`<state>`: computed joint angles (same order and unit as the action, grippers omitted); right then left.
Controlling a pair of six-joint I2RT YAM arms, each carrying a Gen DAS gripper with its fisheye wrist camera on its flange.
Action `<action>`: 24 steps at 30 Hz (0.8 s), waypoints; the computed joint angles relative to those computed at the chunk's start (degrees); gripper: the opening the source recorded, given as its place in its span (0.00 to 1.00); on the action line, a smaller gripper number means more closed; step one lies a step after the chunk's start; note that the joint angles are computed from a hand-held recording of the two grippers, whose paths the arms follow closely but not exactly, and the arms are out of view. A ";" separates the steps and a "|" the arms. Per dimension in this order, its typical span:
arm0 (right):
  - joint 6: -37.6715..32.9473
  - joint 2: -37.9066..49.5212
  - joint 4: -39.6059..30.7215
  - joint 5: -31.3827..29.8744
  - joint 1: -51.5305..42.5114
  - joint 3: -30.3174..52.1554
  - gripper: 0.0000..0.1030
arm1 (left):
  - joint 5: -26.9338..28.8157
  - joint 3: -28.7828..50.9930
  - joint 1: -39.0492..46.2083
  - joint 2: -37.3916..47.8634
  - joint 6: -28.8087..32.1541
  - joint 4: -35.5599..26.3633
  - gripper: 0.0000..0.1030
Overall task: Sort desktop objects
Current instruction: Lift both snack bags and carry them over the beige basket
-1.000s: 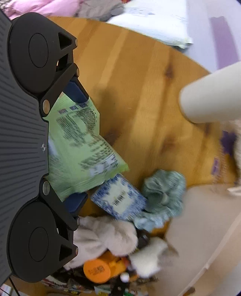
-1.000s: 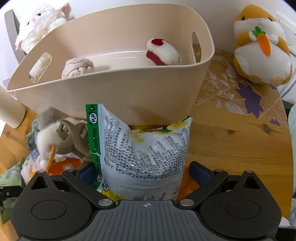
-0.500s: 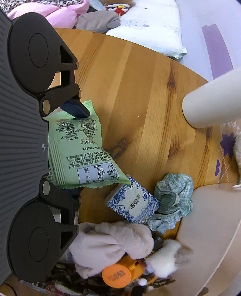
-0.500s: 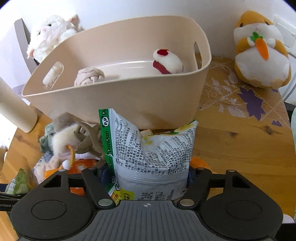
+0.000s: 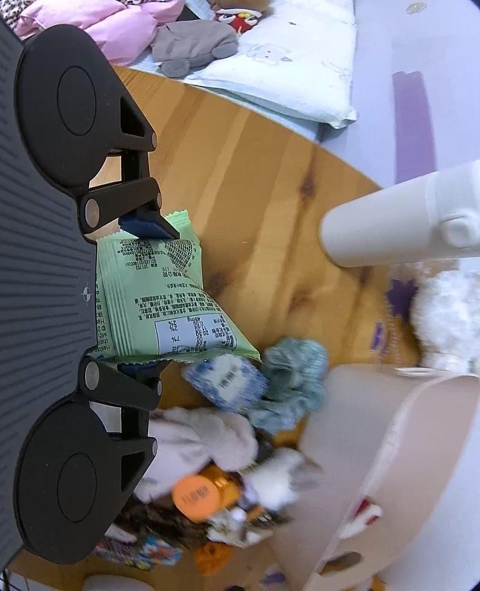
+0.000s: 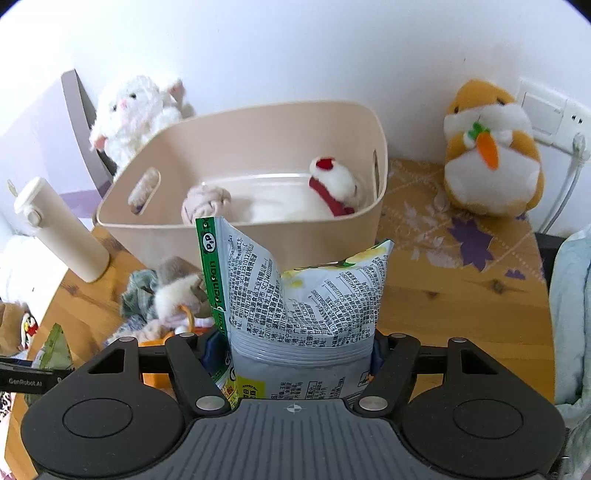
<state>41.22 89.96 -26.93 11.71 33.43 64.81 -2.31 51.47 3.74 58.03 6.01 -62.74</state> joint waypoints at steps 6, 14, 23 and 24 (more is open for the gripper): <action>-0.80 -2.48 -0.51 1.26 -0.41 0.55 0.65 | 3.54 8.82 -2.39 1.76 -0.62 -1.67 0.58; -6.71 -2.97 0.49 2.79 -3.27 4.54 0.65 | 0.92 19.62 -11.17 7.78 -4.19 2.52 0.58; -12.74 -0.19 5.38 2.80 -6.46 8.72 0.65 | -2.35 27.93 -19.25 17.66 -5.79 9.88 0.58; -12.81 0.48 5.74 2.61 -6.77 9.30 0.65 | -2.62 28.00 -20.10 18.74 -6.28 11.21 0.58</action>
